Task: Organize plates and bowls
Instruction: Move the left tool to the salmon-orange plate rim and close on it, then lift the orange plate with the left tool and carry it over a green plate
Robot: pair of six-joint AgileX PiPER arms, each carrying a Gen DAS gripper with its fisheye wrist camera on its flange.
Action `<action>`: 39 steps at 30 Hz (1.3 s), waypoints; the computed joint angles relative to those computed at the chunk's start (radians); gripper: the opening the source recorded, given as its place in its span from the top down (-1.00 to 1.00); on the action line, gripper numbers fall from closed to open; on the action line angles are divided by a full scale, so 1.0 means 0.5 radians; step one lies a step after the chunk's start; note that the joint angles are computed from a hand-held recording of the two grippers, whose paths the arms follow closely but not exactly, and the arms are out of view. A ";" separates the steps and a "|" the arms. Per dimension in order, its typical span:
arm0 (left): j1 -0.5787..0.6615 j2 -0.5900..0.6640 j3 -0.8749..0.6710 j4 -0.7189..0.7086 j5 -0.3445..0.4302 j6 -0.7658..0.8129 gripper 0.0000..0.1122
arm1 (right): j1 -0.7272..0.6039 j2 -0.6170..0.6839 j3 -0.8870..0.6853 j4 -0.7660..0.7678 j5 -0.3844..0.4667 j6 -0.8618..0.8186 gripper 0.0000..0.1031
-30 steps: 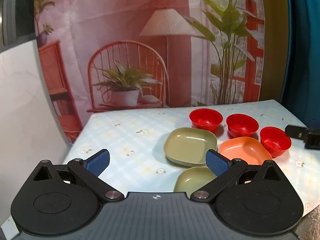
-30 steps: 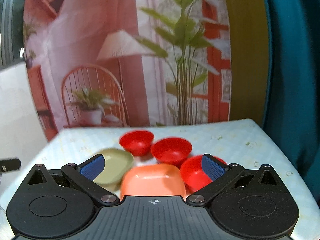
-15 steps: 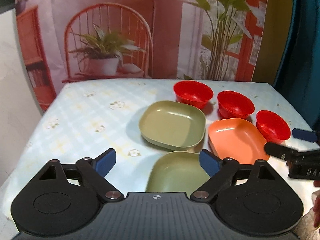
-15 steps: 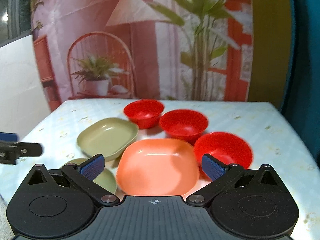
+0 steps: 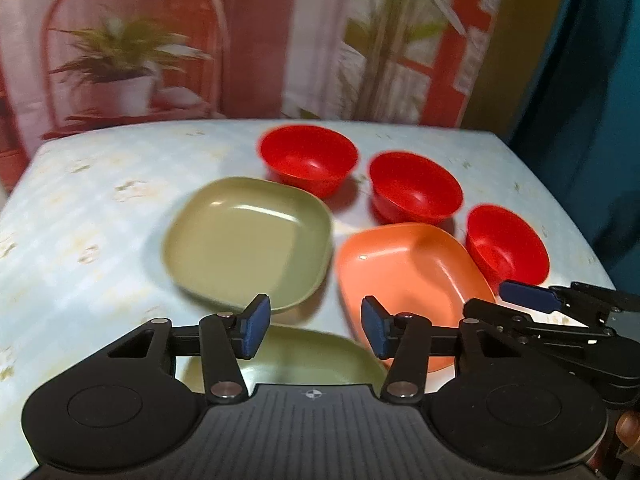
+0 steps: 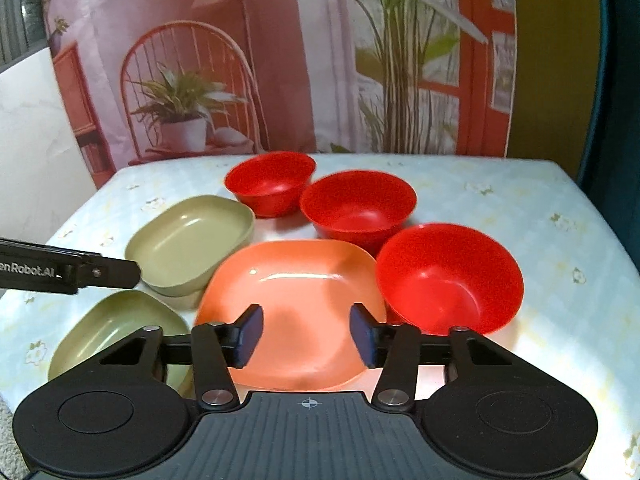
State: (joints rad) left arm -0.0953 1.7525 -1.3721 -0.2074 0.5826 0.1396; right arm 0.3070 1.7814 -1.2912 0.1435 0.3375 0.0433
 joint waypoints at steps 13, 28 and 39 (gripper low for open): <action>-0.095 0.490 -0.566 0.029 0.354 -0.085 0.25 | -0.187 0.166 -0.138 0.248 0.182 -0.240 0.36; -0.149 0.635 -0.719 0.152 0.391 -0.222 0.76 | -0.257 0.301 -0.313 0.358 0.348 -0.353 0.86; -0.131 0.461 -0.630 0.178 0.316 -0.204 0.76 | -0.283 0.224 -0.275 0.538 0.409 -0.410 0.85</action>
